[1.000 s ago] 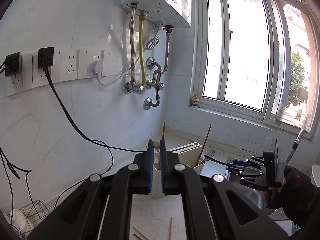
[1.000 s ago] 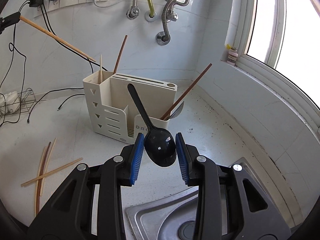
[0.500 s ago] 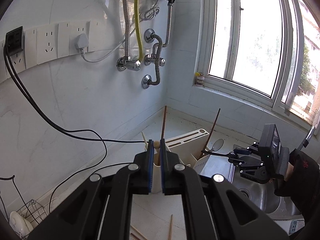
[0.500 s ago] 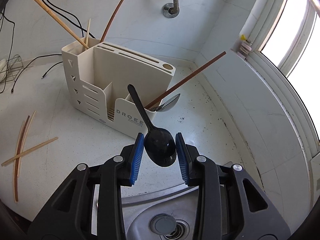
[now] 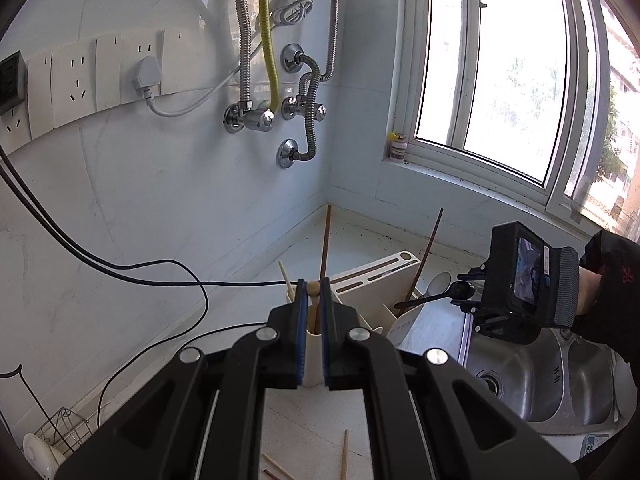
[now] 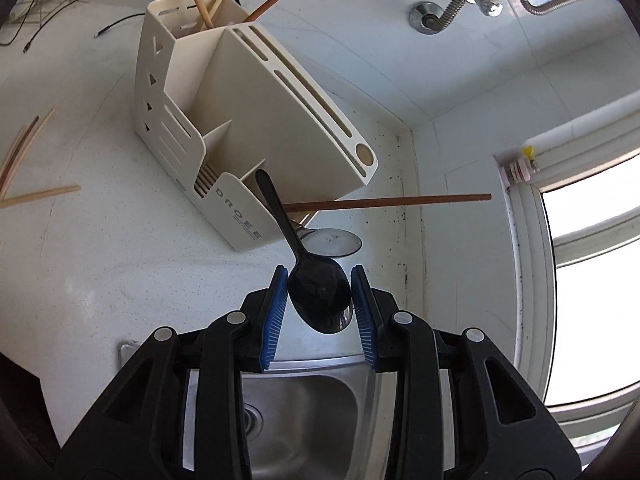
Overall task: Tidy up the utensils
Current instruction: 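Lower the black spoon into the holder and open the right tool while the left tool releases its chopstick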
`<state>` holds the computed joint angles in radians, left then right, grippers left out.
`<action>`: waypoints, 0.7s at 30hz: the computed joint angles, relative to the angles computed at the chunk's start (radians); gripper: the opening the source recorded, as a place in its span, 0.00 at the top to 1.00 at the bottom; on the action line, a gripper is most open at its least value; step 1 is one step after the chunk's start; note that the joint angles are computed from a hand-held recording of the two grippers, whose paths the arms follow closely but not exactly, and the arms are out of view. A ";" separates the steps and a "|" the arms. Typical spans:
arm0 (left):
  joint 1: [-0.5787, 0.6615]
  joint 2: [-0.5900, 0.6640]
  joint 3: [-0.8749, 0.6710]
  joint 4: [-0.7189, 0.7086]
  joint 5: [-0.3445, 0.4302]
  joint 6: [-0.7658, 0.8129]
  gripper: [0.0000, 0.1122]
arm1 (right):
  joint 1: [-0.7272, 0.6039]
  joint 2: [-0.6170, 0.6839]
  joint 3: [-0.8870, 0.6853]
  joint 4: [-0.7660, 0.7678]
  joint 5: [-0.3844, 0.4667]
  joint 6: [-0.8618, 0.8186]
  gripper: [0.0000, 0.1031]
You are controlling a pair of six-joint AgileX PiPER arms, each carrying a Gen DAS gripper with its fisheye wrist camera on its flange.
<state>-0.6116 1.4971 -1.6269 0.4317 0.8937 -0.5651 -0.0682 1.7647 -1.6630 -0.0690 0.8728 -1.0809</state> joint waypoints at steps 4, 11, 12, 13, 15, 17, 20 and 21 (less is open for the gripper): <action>0.019 0.014 -0.017 -0.035 0.008 0.037 0.95 | 0.065 0.051 -0.081 -0.104 0.052 0.001 0.69; 0.063 0.013 0.001 -0.089 -0.013 0.059 0.95 | 0.091 0.087 -0.171 -0.105 0.105 -0.030 0.69; 0.065 0.013 0.001 -0.092 -0.014 0.062 0.95 | 0.085 0.085 -0.175 -0.083 0.108 -0.052 0.69; 0.064 0.015 -0.001 -0.088 -0.015 0.063 0.95 | 0.079 0.082 -0.175 -0.064 0.108 -0.070 0.69; 0.064 0.020 -0.005 -0.085 -0.014 0.063 0.95 | 0.078 0.083 -0.178 -0.052 0.110 -0.071 0.69; 0.063 0.026 -0.012 -0.085 -0.011 0.064 0.95 | 0.076 0.090 -0.194 -0.020 0.136 -0.076 0.69; 0.065 0.031 -0.015 -0.095 -0.013 0.068 0.95 | 0.089 0.095 -0.179 -0.039 0.107 -0.087 0.69; 0.064 0.031 -0.016 -0.095 -0.011 0.070 0.95 | 0.092 0.094 -0.170 -0.046 0.092 -0.102 0.69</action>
<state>-0.5479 1.5282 -1.6434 0.3368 0.8828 -0.4949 0.0242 1.8591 -1.8330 -0.1148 0.9652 -1.1830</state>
